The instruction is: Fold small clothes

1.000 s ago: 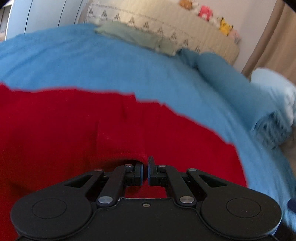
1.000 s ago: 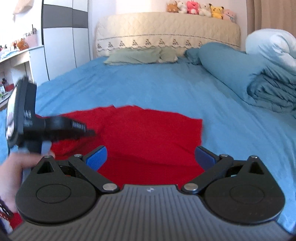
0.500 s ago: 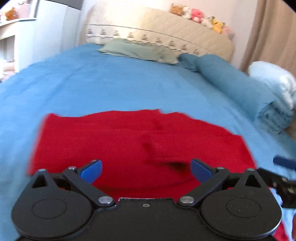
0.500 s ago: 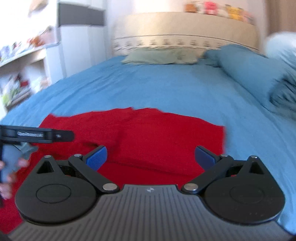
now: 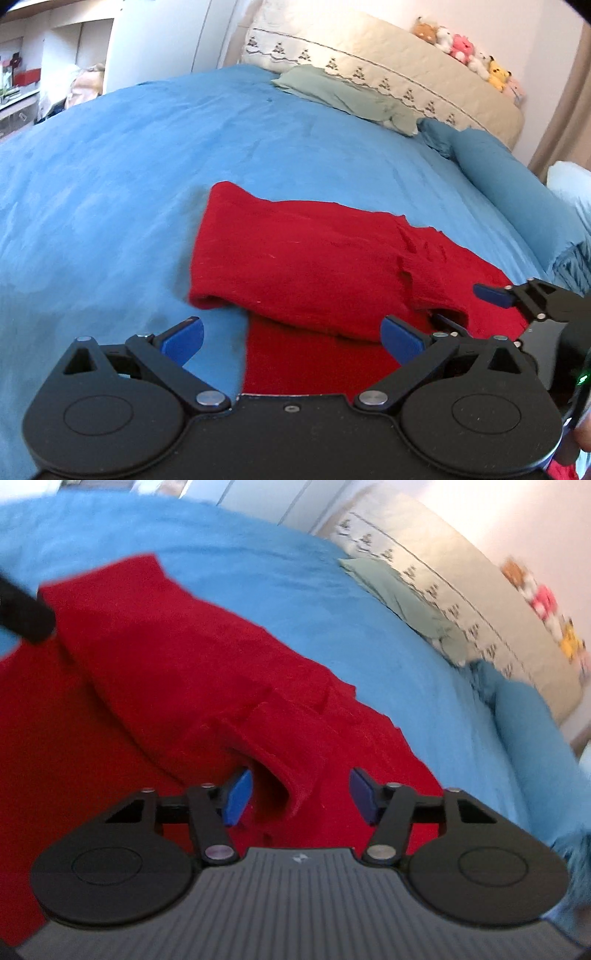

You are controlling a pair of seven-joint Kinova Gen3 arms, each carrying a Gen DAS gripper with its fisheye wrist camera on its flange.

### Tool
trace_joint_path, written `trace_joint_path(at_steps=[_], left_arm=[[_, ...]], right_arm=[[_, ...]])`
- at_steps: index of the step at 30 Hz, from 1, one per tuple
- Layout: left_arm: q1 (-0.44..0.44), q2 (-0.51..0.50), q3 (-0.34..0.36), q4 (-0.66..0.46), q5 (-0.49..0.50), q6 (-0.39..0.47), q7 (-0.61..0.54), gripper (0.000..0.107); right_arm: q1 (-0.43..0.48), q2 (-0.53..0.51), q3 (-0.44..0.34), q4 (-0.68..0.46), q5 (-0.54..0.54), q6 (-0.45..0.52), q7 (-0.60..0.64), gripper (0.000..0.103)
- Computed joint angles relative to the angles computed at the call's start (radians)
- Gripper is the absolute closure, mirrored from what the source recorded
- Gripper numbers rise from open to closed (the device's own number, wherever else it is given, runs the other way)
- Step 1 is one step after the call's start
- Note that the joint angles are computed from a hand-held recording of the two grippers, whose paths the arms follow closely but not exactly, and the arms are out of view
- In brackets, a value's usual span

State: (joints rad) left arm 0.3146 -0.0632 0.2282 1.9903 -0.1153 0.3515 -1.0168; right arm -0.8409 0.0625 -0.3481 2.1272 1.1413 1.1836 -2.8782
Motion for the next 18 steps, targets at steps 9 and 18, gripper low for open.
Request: trace_joint_path(at_steps=[9, 18], left_arm=[[0.001, -0.011, -0.027, 0.010, 0.116, 0.010, -0.104, 0.004], [0.020, 0.013, -0.017, -0.012, 0.151, 0.024, -0.178, 0.004]], right_arm=[[0.033, 0.037, 0.046, -0.032, 0.027, -0.072, 0.112, 0.083], [0.213, -0.199, 0.067, -0.053, 0.022, -0.146, 0.026, 0.083]])
